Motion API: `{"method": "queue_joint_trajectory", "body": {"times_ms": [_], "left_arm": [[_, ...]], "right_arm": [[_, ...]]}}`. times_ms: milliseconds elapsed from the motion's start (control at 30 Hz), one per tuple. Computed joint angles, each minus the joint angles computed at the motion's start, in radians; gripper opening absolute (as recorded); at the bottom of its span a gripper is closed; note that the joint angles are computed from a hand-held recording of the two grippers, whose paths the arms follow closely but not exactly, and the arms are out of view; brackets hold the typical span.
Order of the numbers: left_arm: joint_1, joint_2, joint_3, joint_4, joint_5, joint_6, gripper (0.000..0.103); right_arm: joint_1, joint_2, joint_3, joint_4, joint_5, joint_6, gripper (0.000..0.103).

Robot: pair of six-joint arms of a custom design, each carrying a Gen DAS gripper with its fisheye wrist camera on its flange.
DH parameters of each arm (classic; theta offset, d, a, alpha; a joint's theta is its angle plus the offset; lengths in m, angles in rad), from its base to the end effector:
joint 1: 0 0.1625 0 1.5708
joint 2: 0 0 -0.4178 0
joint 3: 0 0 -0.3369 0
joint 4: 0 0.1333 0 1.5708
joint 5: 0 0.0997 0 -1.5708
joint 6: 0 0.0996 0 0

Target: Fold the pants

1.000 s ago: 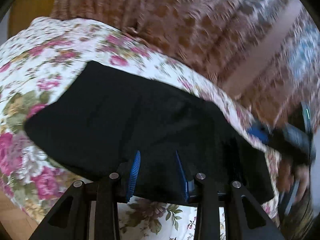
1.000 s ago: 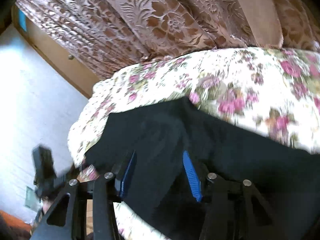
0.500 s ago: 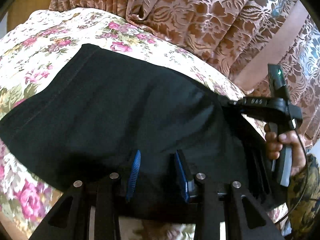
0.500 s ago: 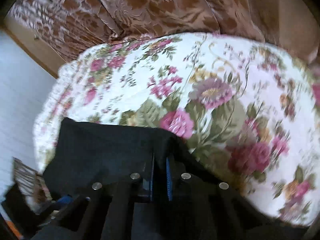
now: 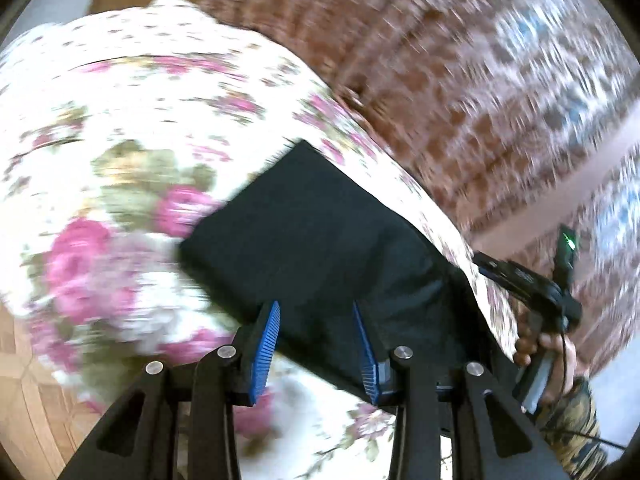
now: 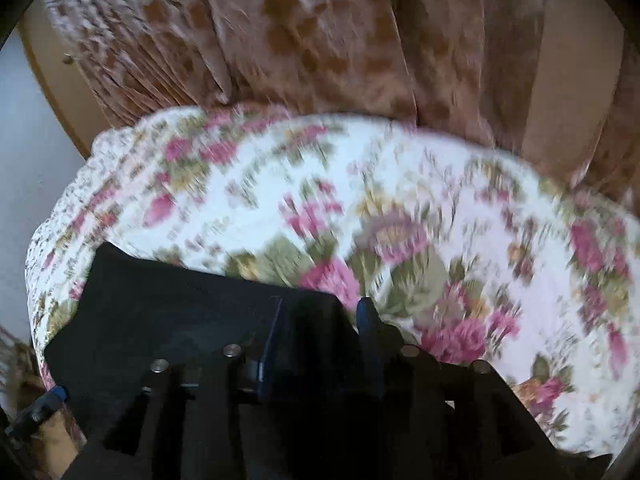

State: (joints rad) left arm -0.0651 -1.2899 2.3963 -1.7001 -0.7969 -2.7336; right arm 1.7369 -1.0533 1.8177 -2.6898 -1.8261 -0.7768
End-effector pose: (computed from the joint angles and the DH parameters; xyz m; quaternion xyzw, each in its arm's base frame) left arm -0.2761 -0.1853 0.1402 -0.2755 0.7900 -0.5228 0.1633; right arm 0.2020 -0.5510 0.2367 0.4234 -0.8800 0.1292 0.1721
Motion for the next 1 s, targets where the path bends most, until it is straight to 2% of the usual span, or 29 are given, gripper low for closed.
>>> {"method": "queue_joint_trajectory", "body": {"times_ms": [33, 100, 167, 200, 233, 267, 300, 367, 467, 500, 533, 567, 600, 667, 767, 833, 933, 1000], "left_arm": [[-0.024, -0.016, 0.003, 0.041, -0.021, -0.051, 0.043], [-0.071, -0.053, 0.023, 0.097, -0.065, -0.159, 0.044], [-0.097, -0.082, 0.057, 0.081, -0.068, -0.220, 0.045], [-0.104, -0.090, 0.068, 0.073, -0.067, -0.235, 0.047], [-0.104, -0.096, 0.077, 0.062, -0.063, -0.239, 0.056], [-0.092, -0.093, 0.079, 0.050, -0.059, -0.228, 0.061], [-0.078, -0.095, 0.080, 0.042, -0.060, -0.219, 0.062], [-0.041, -0.110, 0.092, 0.006, -0.046, -0.184, 0.062], [0.009, -0.123, 0.107, -0.025, -0.039, -0.147, 0.061], [0.024, -0.134, 0.124, -0.057, -0.029, -0.127, 0.060], [0.038, -0.141, 0.135, -0.078, -0.023, -0.118, 0.053], [0.046, -0.147, 0.151, -0.103, -0.009, -0.112, 0.051], [0.048, -0.153, 0.168, -0.129, 0.005, -0.105, 0.049], [0.047, -0.157, 0.186, -0.144, 0.023, -0.111, 0.048], [0.044, -0.165, 0.205, -0.158, 0.031, -0.105, 0.041], [0.019, -0.168, 0.219, -0.151, 0.024, -0.131, 0.036], [0.011, -0.151, 0.216, -0.138, 0.021, -0.136, 0.034], [0.026, -0.138, 0.201, -0.129, 0.017, -0.127, 0.034]], "right_arm": [[0.010, -0.014, 0.009, 0.013, 0.022, -0.006, 0.040], [0.030, -0.030, 0.020, 0.057, 0.059, -0.013, 0.040], [0.052, -0.039, 0.040, 0.108, 0.093, -0.025, 0.040], [0.067, -0.036, 0.054, 0.136, 0.104, -0.032, 0.040], [0.077, -0.033, 0.066, 0.154, 0.109, -0.036, 0.040], [0.086, -0.028, 0.079, 0.166, 0.112, -0.037, 0.040], [0.099, -0.017, 0.093, 0.190, 0.116, -0.040, 0.040], [0.116, -0.003, 0.123, 0.191, 0.118, -0.053, 0.040], [0.142, 0.039, 0.164, 0.134, 0.085, -0.057, 0.039], [0.149, 0.067, 0.163, 0.110, 0.054, -0.043, 0.038], [0.159, 0.099, 0.164, 0.067, 0.002, -0.027, 0.034], [0.163, 0.124, 0.161, 0.040, -0.047, -0.010, 0.031], [0.157, 0.136, 0.153, 0.043, -0.059, 0.013, 0.029], [0.150, 0.112, 0.160, 0.048, -0.029, 0.012, 0.030], [0.149, 0.034, 0.234, -0.082, -0.022, -0.040, 0.031], [0.128, -0.024, 0.274, -0.223, -0.025, -0.013, 0.036], [0.085, -0.092, 0.321, -0.475, -0.118, 0.028, 0.037], [0.041, -0.158, 0.335, -0.509, -0.128, 0.033, 0.037]]}}
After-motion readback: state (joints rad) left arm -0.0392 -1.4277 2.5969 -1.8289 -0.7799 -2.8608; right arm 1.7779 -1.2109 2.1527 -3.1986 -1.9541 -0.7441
